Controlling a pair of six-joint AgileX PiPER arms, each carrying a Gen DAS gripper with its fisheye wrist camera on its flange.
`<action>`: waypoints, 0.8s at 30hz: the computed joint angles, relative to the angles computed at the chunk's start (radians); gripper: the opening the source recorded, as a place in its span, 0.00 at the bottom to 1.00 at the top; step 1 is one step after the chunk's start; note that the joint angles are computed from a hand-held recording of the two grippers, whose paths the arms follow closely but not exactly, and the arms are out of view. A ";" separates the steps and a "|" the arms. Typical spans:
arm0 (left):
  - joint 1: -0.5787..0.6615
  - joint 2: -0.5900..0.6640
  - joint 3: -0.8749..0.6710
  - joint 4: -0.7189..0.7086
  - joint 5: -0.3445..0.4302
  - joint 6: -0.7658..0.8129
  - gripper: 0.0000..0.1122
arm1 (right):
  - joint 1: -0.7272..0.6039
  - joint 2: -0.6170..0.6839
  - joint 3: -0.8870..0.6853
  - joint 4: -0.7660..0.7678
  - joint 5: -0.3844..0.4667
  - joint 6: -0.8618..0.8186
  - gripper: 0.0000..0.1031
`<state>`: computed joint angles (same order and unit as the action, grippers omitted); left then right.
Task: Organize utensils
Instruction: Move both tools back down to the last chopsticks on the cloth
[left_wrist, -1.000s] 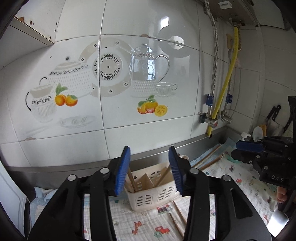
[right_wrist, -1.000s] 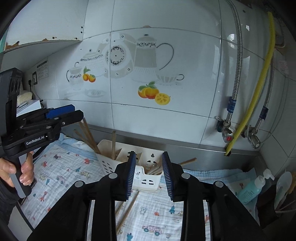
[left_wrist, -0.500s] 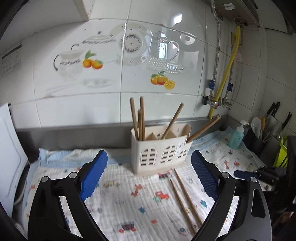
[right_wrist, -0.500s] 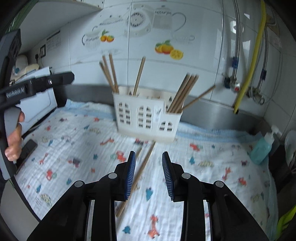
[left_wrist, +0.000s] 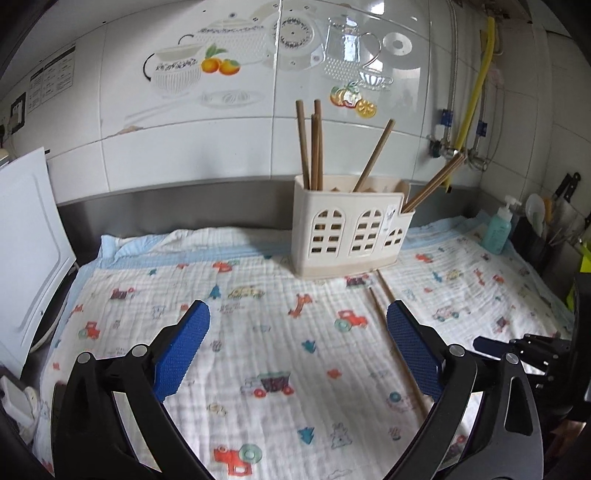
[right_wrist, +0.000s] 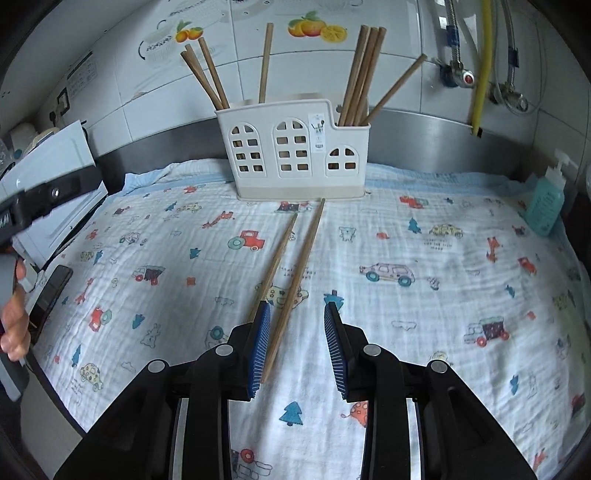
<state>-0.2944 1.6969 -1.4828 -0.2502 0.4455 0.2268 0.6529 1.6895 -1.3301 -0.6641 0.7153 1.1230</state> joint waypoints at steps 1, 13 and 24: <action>-0.001 -0.007 0.022 0.024 -0.012 -0.023 0.85 | -0.003 0.003 0.002 0.009 -0.010 -0.001 0.29; 0.012 -0.024 0.113 0.187 -0.049 -0.167 0.85 | -0.047 0.092 -0.057 0.111 -0.061 -0.041 0.23; 0.011 -0.009 0.137 0.200 -0.052 -0.182 0.85 | -0.085 0.176 -0.120 0.198 -0.061 -0.095 0.14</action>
<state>-0.2830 1.6876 -1.3458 -0.0502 0.3936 0.0449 0.5681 1.8657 -1.4502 -0.4662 0.6544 1.0282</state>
